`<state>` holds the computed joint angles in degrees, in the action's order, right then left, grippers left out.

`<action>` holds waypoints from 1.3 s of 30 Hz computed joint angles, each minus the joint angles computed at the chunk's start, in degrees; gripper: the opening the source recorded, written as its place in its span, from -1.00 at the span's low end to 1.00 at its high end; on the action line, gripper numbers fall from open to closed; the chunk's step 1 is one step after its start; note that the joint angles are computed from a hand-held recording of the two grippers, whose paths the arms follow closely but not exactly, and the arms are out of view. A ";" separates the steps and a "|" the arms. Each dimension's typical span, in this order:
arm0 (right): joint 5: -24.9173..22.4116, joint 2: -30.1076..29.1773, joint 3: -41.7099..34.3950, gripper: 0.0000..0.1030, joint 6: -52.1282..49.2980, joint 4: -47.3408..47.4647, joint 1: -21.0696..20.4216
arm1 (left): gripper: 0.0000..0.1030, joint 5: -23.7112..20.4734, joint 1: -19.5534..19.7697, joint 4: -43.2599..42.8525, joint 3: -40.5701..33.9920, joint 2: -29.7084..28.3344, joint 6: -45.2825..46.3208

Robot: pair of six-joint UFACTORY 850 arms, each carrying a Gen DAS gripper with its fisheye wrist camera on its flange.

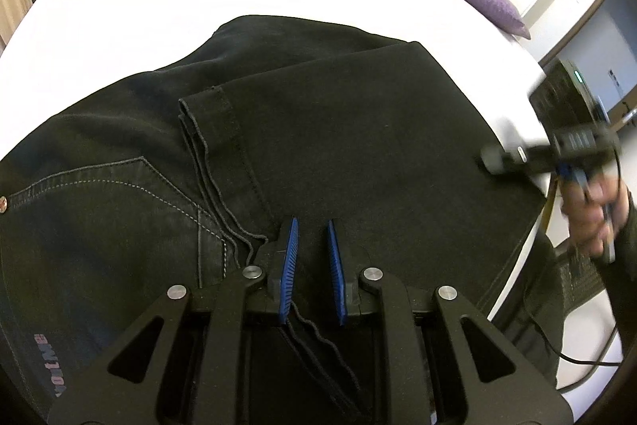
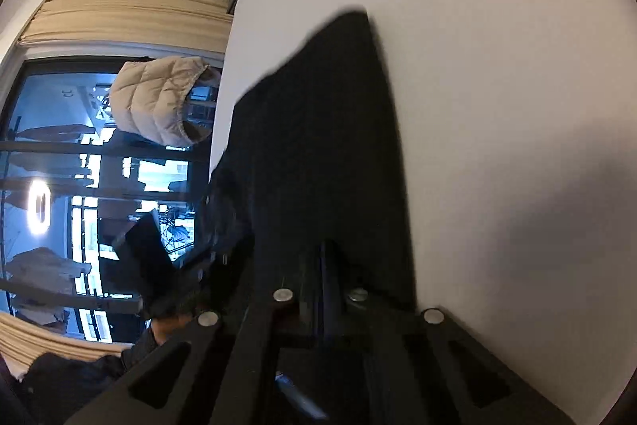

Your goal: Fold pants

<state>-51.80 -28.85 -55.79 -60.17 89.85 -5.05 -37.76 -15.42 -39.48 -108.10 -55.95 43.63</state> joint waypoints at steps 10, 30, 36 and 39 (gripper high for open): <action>4.71 8.16 11.04 -0.99 -2.75 7.12 1.21 | -0.70 0.67 2.99 -9.82 8.34 4.96 8.47; -3.46 -2.16 1.72 -0.19 -5.14 29.26 8.83 | 0.70 -3.03 28.93 -54.59 42.17 24.66 26.28; -3.79 -0.27 2.66 0.13 -6.90 28.99 9.01 | 0.69 -7.57 31.11 -52.55 40.70 20.62 19.61; -3.77 -0.62 2.01 0.13 -6.77 29.97 9.45 | 0.67 -9.65 31.87 -54.12 39.54 17.74 18.37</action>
